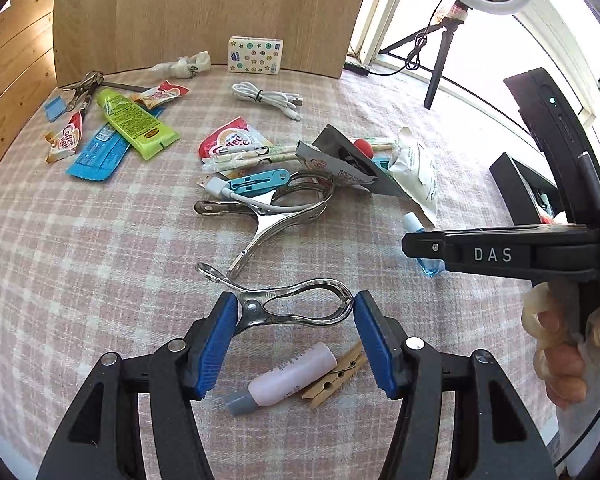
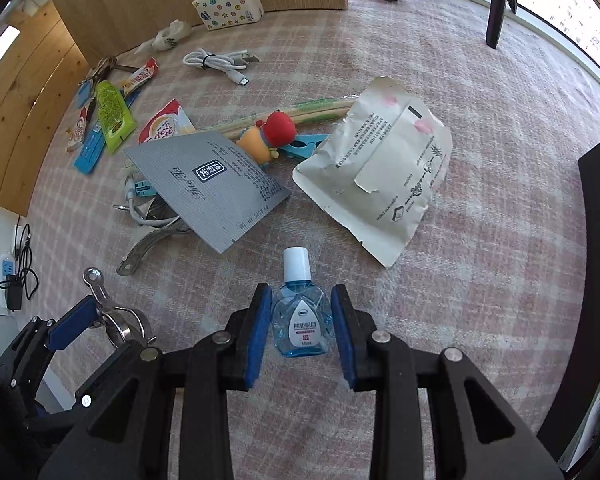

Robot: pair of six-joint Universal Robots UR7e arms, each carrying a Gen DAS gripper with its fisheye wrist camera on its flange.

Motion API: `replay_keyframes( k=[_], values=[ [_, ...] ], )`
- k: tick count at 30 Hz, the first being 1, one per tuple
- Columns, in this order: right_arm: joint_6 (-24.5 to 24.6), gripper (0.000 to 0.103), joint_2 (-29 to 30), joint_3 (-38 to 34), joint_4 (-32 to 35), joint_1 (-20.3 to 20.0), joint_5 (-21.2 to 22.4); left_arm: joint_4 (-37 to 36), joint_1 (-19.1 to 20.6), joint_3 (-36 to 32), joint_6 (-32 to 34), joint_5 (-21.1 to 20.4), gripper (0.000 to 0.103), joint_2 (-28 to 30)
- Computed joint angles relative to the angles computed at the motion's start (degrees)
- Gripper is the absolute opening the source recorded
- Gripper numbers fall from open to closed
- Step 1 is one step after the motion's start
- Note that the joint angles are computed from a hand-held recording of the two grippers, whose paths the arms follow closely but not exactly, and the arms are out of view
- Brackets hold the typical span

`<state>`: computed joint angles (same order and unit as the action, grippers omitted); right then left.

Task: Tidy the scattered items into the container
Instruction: 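Grasp the silver metal clip with the left gripper while the right grasps the blue eye-drop bottle, then carry the metal clip and eye-drop bottle over the black tray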

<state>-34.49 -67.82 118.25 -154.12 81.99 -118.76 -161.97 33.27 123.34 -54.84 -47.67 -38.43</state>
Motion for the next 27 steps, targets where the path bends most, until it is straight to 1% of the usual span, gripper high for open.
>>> replay_keyframes(
  k=[4,9,16,20,27],
  values=[
    [-0.8,0.03,-2.9,1.2,-0.7,-1.1,1.4,-0.3,0.0,-1.3,1.9,0.5,0.057,0.3],
    [-1.0,0.03,-6.4,2.4,-1.4,-1.9,2.9,0.1,-1.2,-4.2,4.2,0.4,0.057,1.6],
    [-2.7,0.03,-12.7,1.8,-1.2,-4.0,5.2,-1.7,-3.3,-11.7,9.8,-1.1,0.057,6.5],
    [-3.4,0.03,-16.0,0.7,-1.2,-6.5,6.6,-2.7,-4.5,-17.2,13.4,-3.4,0.057,10.5],
    [-5.3,0.03,-21.8,-3.4,0.0,-13.2,9.3,-2.0,-6.7,-29.2,19.0,-8.8,0.058,19.0]
  ],
)
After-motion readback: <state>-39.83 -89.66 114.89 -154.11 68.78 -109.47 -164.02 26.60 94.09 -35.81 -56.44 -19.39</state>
